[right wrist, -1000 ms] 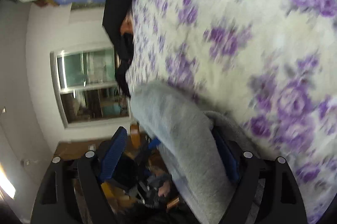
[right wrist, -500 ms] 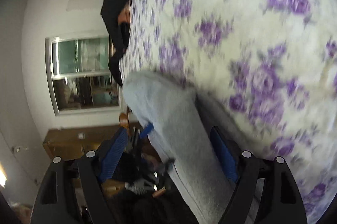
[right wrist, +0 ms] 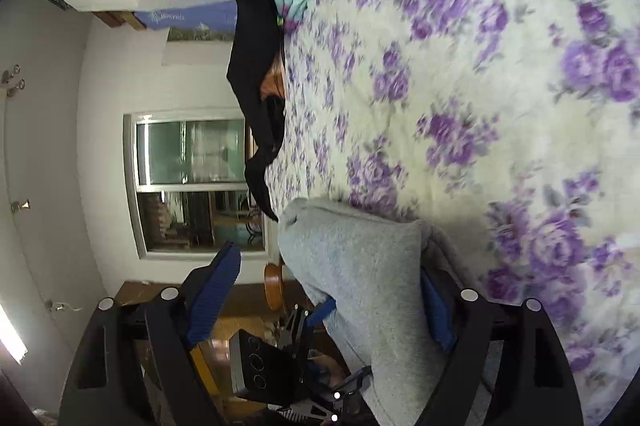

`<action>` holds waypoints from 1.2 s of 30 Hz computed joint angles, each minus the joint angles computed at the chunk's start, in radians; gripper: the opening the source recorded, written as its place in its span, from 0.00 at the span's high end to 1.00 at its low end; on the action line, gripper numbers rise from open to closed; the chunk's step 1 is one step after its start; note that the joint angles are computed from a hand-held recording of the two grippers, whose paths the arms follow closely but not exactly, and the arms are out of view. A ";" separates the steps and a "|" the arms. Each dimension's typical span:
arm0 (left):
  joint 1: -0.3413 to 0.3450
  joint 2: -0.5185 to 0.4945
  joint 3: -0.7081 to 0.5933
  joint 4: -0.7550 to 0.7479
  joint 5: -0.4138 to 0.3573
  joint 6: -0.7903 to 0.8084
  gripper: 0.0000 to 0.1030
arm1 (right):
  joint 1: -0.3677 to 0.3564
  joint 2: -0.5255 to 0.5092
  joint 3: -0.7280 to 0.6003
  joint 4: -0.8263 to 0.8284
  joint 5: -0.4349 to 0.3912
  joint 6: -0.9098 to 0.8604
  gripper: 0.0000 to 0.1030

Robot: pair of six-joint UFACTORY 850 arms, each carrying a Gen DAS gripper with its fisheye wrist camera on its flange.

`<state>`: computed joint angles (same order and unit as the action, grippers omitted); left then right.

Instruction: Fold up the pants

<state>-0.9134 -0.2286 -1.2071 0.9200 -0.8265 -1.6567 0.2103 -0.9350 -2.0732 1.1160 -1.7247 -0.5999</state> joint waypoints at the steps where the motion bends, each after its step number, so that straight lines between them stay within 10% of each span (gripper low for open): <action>1: -0.001 -0.001 -0.002 -0.004 -0.002 0.004 0.07 | -0.008 -0.017 -0.022 -0.010 -0.020 0.024 0.23; 12: 0.068 0.082 -0.038 0.009 0.058 0.027 0.07 | -0.054 0.186 0.149 -0.123 0.235 -0.178 0.26; 20: 0.112 -0.011 -0.091 -0.087 -0.089 0.212 0.07 | -0.045 0.506 0.592 -0.306 0.549 -0.443 0.66; 23: 0.081 -0.016 -0.048 -0.003 -0.128 0.185 0.07 | -0.062 0.531 0.683 -0.352 0.720 -0.441 1.00; 27: 0.068 -0.008 -0.049 0.009 -0.148 0.148 0.07 | -0.168 0.595 0.776 -0.204 0.699 -0.582 0.96; 29: 0.052 0.020 -0.036 0.031 -0.127 0.110 0.07 | -0.249 0.653 0.821 -0.165 0.675 -0.669 0.80; 31: 0.037 0.034 -0.035 0.051 -0.098 0.090 0.07 | -0.330 0.708 0.864 -0.108 0.741 -0.715 0.43; 36: 0.007 -0.009 -0.104 0.086 0.047 0.123 0.07 | -0.511 0.721 0.872 -0.045 0.849 -0.658 0.41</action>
<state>-0.9067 -0.2378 -1.3107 1.0059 -0.7796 -1.5333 -0.3010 -0.2135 -1.2012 1.0713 -0.8753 -1.2577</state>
